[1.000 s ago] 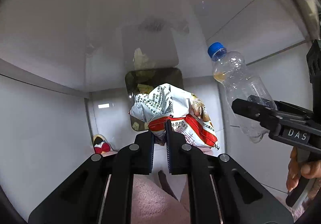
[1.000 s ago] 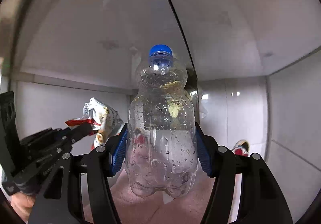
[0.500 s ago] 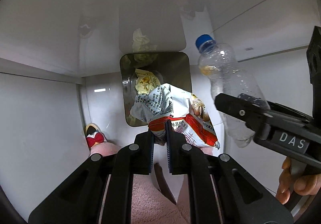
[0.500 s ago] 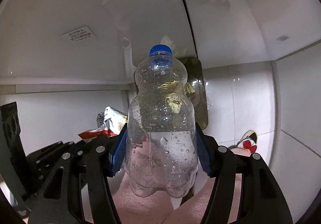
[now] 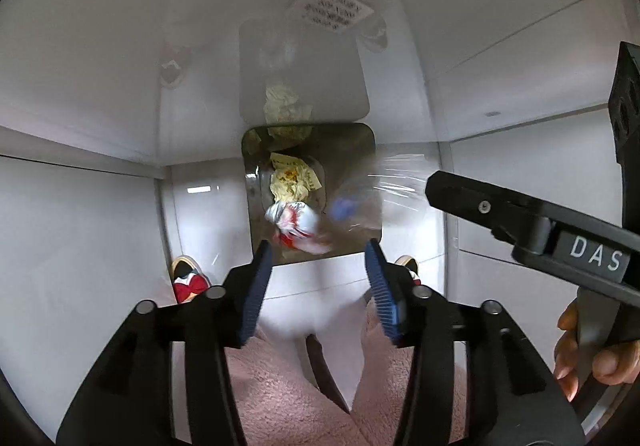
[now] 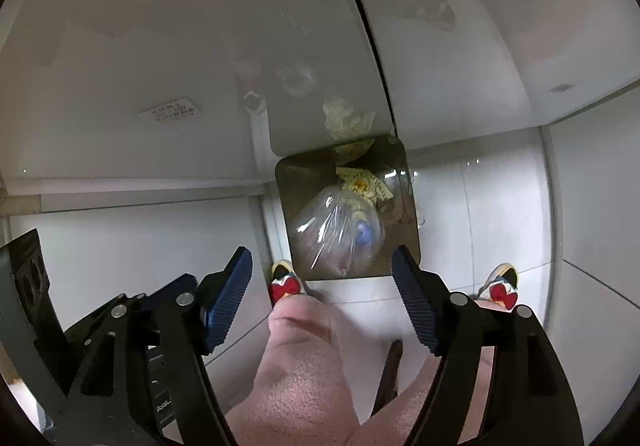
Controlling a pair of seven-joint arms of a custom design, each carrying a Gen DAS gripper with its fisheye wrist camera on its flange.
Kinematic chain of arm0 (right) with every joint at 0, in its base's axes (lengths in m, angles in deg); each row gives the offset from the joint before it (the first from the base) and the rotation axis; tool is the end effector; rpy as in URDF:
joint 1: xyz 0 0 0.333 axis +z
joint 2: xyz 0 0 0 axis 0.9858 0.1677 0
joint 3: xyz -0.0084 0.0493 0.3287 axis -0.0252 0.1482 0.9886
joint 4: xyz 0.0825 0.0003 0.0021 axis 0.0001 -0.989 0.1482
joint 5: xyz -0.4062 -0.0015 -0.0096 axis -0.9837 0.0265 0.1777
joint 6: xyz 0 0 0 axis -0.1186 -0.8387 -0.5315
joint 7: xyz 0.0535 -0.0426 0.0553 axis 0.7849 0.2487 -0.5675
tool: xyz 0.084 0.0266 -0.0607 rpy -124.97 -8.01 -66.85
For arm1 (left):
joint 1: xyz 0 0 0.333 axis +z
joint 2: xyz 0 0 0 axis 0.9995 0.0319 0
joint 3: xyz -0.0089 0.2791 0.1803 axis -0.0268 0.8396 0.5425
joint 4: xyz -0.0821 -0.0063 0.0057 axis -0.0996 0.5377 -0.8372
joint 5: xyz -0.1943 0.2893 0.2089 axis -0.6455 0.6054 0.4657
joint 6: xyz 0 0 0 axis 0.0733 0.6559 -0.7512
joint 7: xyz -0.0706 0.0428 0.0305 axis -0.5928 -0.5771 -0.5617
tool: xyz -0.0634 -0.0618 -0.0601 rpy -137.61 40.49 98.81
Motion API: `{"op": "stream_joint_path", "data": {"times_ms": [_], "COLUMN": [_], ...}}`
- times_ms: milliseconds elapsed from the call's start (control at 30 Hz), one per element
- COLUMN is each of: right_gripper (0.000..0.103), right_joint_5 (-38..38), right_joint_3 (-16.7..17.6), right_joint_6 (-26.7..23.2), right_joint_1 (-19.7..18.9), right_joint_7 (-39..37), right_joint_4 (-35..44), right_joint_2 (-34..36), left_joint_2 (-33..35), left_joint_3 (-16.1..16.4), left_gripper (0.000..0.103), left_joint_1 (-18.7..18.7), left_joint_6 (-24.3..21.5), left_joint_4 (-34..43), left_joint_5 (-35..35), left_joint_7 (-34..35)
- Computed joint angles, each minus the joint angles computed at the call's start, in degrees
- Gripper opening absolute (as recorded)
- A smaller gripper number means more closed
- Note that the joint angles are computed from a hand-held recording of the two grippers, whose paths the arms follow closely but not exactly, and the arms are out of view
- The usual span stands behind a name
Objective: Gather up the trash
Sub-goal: 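Lower both held items over the bin and open both tools, then grasp the crumpled foil ball with the left tool while the right tool grasps the yellow foam net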
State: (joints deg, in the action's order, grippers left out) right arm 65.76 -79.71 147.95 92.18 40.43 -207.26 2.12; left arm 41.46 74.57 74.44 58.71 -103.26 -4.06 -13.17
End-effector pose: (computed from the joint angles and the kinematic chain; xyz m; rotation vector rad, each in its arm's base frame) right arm 0.4888 0.1317 0.4187 -2.2230 1.8769 0.4696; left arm 0.4197 -0.1955 0.4113 2.3706 -1.8617 0.3118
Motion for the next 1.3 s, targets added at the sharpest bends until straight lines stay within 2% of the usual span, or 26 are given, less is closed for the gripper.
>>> {"op": "stream_joint_path", "data": {"times_ms": [133, 200, 300, 500, 667, 867, 1067, 1300], "right_gripper": [0.076, 0.085, 0.090, 0.092, 0.092, 0.092, 0.092, 0.092], "right_joint_5": [-0.3, -0.9, -1.3, -1.1, -2.0, 0.8, 2.0, 0.8], "right_joint_3": [-0.3, -0.7, -1.3, -3.3, -4.2, -6.2, -6.8, -6.3], "right_joint_6": [-0.4, -0.5, -0.9, -2.6, -1.4, 1.2, 5.5, 9.2], "right_joint_1": [-0.3, -0.7, -1.1, -2.1, -2.8, -3.3, -4.0, -4.7], "right_joint_7": [-0.2, -0.8, -1.9, -7.3, -10.1, -11.7, -12.9, -13.1], "right_joint_4": [-0.1, -0.4, -0.2, 0.4, 1.9, 7.1, 12.4, 17.1], "right_joint_2": [-1.4, -2.5, -4.7, -10.9, -14.6, -15.7, -14.1, -9.4], "left_joint_2": [-1.2, -2.3, -4.4, -9.6, -13.8, -15.3, -13.0, -7.4], "left_joint_3": [-0.3, -0.5, -0.8, -1.1, -1.4, -1.7, -2.4, -2.0], "left_gripper": [0.061, 0.069, 0.080, 0.093, 0.095, 0.095, 0.095, 0.095], "left_joint_1": [0.4, 0.6, 1.0, 1.6, 1.9, 2.8, 4.5, 5.5], "left_joint_6": [-1.0, -1.5, -2.4, -5.2, -7.4, -7.4, -8.4, -5.6], "left_joint_4": [0.3, 0.2, 0.2, 1.6, 4.4, 8.5, 15.6, 22.6], "left_joint_5": [2.1, 3.3, 5.5, 9.5, 12.5, 15.4, 19.2, 21.4], "left_joint_7": [-1.1, -1.8, -2.9, -4.8, -5.0, -5.4, -5.9, -5.0]}}
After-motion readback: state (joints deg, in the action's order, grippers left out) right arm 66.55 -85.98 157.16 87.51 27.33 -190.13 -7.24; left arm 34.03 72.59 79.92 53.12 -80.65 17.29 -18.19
